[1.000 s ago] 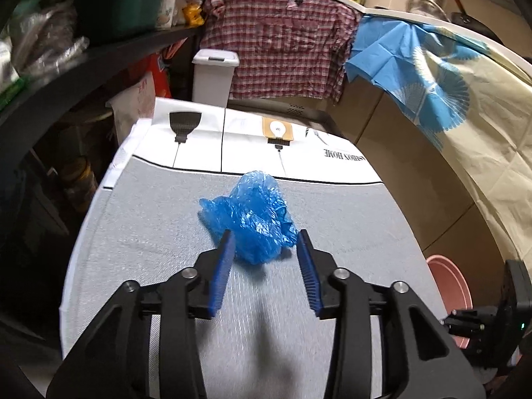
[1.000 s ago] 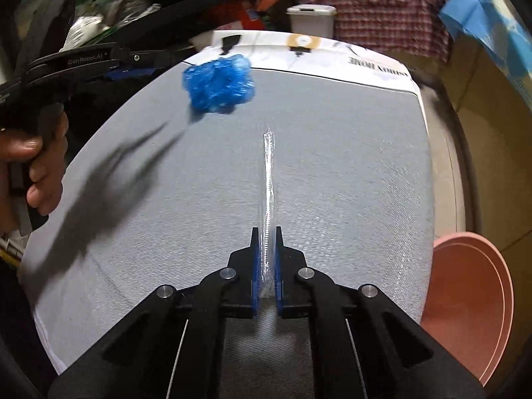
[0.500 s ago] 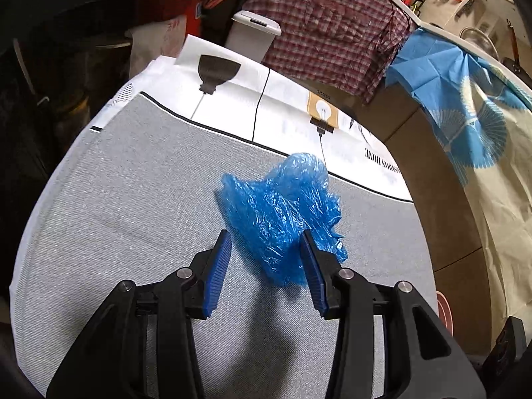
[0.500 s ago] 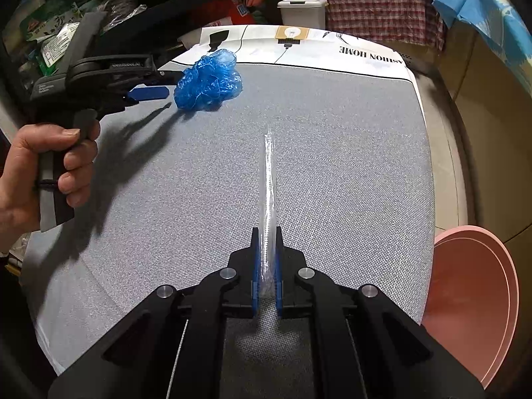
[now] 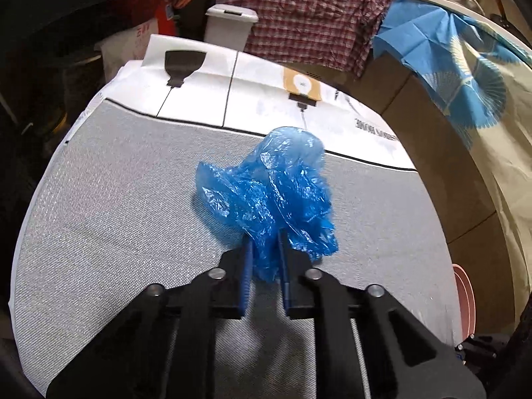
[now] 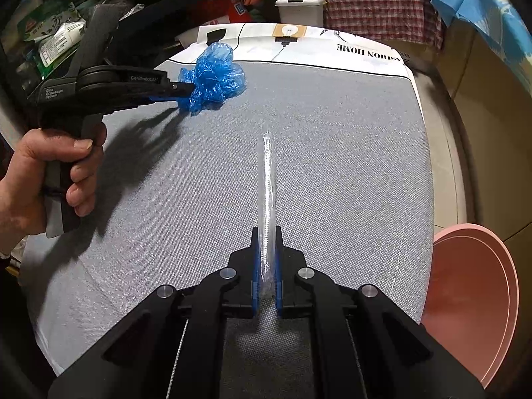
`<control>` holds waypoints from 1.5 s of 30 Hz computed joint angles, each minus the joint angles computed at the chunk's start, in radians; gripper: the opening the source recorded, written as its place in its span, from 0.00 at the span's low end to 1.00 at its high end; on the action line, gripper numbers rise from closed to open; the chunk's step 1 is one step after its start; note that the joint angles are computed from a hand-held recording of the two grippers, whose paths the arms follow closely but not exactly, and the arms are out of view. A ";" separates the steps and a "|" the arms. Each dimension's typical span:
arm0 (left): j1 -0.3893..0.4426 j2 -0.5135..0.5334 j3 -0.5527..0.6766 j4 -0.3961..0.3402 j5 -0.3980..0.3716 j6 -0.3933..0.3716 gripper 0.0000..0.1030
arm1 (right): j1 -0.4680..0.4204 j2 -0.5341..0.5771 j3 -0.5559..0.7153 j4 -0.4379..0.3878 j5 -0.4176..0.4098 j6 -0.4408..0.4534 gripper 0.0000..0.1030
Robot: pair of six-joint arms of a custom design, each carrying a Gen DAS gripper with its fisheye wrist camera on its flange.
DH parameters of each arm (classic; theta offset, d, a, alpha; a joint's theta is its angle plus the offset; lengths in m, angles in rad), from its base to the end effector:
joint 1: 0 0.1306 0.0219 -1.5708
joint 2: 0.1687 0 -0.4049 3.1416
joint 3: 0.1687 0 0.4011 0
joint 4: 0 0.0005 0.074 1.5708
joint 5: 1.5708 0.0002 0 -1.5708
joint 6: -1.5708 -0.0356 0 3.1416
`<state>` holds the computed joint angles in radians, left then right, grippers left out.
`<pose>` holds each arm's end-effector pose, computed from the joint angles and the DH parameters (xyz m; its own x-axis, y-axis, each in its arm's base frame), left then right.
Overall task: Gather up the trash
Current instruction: 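Carry the blue bag and clear strip over the pink bucket with both tools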
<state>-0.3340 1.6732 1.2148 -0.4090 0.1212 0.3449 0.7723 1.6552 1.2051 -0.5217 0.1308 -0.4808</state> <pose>0.5280 -0.1883 0.2597 -0.8131 -0.0731 -0.5775 0.1322 0.9430 -0.3055 0.3946 0.3772 0.2577 -0.8201 -0.1588 -0.5497 -0.2931 0.9417 0.1652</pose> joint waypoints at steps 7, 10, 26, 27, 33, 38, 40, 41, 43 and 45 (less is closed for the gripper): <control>-0.022 -0.059 -0.038 0.010 -0.037 -0.010 0.05 | 0.003 -0.034 -0.016 0.014 0.027 -0.017 0.06; -0.032 -0.100 -0.063 0.018 -0.051 -0.013 0.05 | 0.010 -0.058 -0.027 0.020 0.048 -0.029 0.06; -0.144 -0.314 -0.189 0.016 -0.150 -0.044 0.05 | 0.053 -0.208 -0.104 0.022 0.186 -0.099 0.06; -0.152 -0.328 -0.196 0.017 -0.152 -0.040 0.05 | 0.053 -0.223 -0.110 0.018 0.197 -0.104 0.06; -0.186 -0.377 -0.223 0.027 -0.150 -0.006 0.05 | 0.049 -0.327 -0.136 -0.009 0.262 -0.107 0.06; -0.227 -0.386 -0.223 0.033 -0.166 -0.020 0.05 | 0.039 -0.414 -0.158 -0.046 0.314 -0.130 0.06; -0.236 -0.383 -0.218 0.034 -0.164 -0.019 0.05 | 0.036 -0.441 -0.167 -0.070 0.330 -0.140 0.06; -0.242 -0.382 -0.215 0.036 -0.162 -0.020 0.05 | 0.036 -0.451 -0.169 -0.085 0.340 -0.143 0.06; -0.254 -0.378 -0.209 0.040 -0.162 -0.021 0.05 | 0.029 -0.477 -0.179 -0.108 0.352 -0.150 0.06; -0.266 -0.375 -0.202 0.043 -0.161 -0.023 0.05 | 0.018 -0.505 -0.195 -0.126 0.359 -0.161 0.06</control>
